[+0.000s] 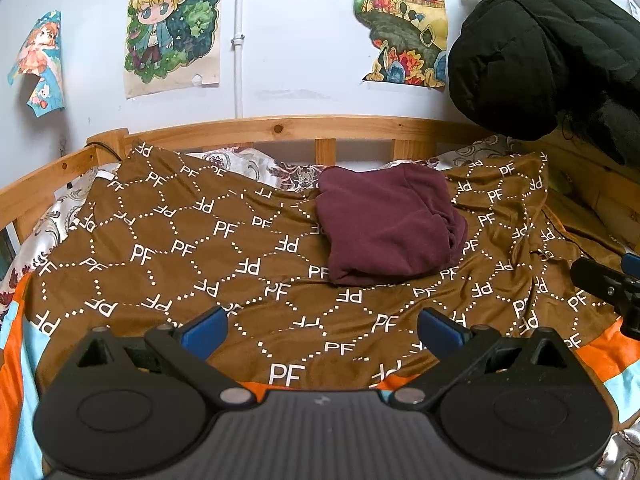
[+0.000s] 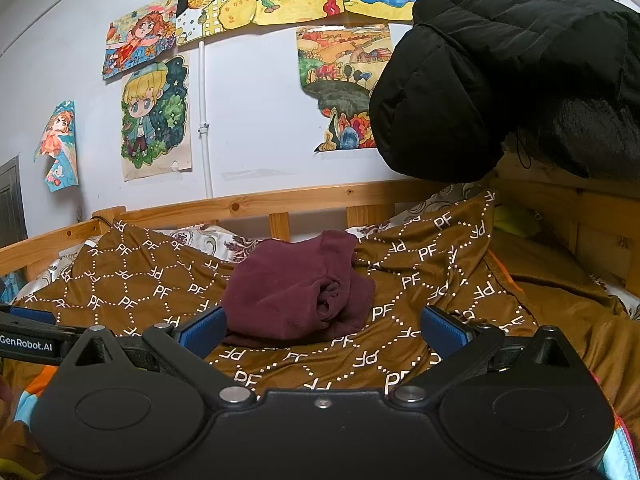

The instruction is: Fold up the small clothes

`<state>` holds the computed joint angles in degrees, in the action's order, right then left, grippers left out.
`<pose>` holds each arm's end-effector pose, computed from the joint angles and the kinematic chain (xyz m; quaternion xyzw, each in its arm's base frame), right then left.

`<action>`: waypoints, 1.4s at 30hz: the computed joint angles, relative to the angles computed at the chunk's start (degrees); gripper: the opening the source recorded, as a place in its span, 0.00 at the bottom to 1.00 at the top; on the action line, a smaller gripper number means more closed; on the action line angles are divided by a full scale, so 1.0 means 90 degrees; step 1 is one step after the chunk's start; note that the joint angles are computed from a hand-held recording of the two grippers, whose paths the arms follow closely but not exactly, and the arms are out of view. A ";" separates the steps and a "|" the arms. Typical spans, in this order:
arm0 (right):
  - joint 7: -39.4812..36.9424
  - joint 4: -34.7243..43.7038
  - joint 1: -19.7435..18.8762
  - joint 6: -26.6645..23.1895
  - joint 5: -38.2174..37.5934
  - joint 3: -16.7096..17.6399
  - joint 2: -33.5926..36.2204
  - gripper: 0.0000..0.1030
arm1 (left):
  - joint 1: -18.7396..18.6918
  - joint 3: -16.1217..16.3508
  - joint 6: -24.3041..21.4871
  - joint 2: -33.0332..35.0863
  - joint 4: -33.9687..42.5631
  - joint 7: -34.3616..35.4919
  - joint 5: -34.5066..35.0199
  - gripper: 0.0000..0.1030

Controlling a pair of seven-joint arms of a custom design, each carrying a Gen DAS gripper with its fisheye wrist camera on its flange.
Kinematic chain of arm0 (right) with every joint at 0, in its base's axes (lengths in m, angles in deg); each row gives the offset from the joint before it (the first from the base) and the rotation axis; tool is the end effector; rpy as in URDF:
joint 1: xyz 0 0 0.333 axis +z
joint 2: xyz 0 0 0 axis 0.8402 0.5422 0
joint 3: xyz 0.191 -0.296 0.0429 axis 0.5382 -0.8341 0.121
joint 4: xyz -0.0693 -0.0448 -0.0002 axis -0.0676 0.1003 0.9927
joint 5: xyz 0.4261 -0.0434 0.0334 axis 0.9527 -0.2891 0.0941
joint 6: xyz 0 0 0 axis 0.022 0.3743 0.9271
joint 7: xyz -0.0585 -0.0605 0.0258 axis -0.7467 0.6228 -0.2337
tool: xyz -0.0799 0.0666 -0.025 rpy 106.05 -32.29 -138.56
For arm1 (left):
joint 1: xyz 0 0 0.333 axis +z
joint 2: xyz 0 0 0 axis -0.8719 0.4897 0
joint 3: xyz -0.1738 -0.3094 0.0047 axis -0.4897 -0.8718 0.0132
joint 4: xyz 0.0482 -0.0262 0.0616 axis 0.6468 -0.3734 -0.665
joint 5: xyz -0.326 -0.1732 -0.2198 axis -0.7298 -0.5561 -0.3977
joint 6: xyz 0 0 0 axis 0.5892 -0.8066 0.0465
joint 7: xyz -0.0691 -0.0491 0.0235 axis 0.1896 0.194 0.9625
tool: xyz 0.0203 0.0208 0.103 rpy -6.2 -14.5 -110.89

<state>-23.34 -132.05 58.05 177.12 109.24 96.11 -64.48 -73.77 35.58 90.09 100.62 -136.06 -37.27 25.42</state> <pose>0.7400 0.0514 0.5240 -0.6919 0.4010 -0.2474 0.5471 0.6581 -0.2249 0.5109 -0.7256 0.4631 -0.2823 0.4235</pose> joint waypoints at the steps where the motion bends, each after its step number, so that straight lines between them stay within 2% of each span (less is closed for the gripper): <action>1: 0.0010 0.0001 -0.0001 -0.0003 -0.0009 -0.0001 0.0001 1.00 | 0.0003 0.0001 0.0004 0.0001 -0.0001 0.0009 -0.0006 0.99; 32: 0.0013 -0.0004 0.0000 0.0004 -0.0009 0.0005 -0.0004 1.00 | -0.0023 0.0009 -0.0039 0.0038 0.0031 0.0057 -0.0060 0.99; 37: 0.0030 -0.0008 0.0002 0.0006 -0.0016 0.0004 -0.0008 1.00 | -0.0072 -0.0019 -0.0381 0.0122 0.0157 0.0316 -0.0341 0.99; 42: 0.0049 -0.0007 0.0003 0.0006 -0.0042 0.0001 -0.0008 1.00 | -0.0077 0.0006 -0.0469 0.0152 0.0193 0.0553 -0.0637 0.99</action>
<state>-22.89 -132.12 58.08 177.17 108.86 96.12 -64.55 -74.46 35.63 85.87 101.99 -134.32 -32.29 19.69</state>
